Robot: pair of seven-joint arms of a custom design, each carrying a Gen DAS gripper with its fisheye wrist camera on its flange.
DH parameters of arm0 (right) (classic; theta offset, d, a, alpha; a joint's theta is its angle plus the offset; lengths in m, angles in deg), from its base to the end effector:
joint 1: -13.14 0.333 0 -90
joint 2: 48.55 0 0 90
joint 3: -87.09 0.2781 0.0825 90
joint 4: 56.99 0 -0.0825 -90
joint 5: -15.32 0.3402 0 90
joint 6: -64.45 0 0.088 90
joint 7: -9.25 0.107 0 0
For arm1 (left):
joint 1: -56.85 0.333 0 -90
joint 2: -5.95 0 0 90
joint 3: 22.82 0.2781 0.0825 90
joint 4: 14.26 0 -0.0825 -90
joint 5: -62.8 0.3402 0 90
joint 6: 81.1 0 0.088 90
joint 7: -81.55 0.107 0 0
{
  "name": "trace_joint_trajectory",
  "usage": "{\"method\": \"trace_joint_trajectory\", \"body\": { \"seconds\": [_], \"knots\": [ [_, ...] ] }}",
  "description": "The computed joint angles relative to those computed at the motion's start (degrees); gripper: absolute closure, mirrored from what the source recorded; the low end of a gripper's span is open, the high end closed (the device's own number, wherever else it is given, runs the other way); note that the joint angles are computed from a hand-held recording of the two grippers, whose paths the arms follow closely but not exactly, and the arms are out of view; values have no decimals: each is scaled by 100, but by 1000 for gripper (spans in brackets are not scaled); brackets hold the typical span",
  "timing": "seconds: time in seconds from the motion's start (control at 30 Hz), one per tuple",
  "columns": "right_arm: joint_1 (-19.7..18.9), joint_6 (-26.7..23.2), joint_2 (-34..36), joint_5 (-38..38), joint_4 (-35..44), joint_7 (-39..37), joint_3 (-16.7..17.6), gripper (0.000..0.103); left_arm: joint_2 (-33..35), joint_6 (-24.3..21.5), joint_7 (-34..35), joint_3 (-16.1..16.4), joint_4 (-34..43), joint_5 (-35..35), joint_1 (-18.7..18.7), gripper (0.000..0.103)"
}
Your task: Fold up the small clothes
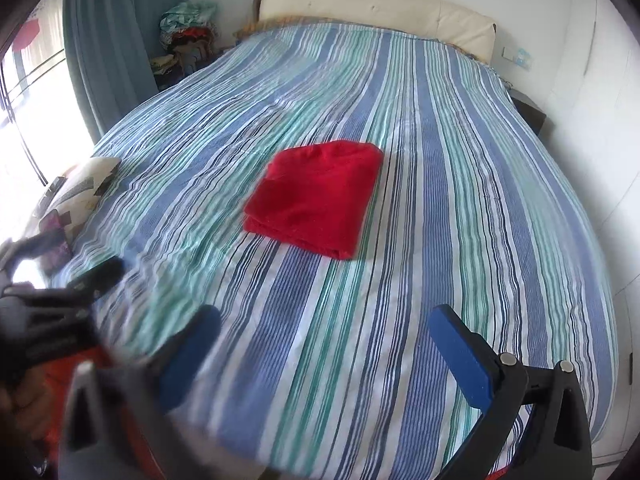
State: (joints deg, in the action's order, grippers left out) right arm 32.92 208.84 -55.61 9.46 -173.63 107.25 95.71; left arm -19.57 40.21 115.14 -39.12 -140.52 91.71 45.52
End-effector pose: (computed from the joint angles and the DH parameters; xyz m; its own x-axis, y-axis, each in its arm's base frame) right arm 0.4637 0.2556 0.5444 0.4023 -0.9149 0.0348 -0.7410 -0.3477 -0.5745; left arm 0.3824 -0.1945 0.5677 0.3449 -0.9312 -0.1180 -0.7631 -0.2050 -0.6129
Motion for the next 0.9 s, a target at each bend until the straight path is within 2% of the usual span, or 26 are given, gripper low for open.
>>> {"method": "trace_joint_trajectory", "body": {
  "seconds": [0.53, 0.9],
  "knots": [
    [13, -162, 8, -463, 59, 385, 67, 0, 12, 24, 15, 48, -53, -115, 2, 1],
    [-16, -130, -50, -583, -14, 523, 57, 0, 91, -52, -27, -58, 1, 73, -20, 1]
  ]
}}
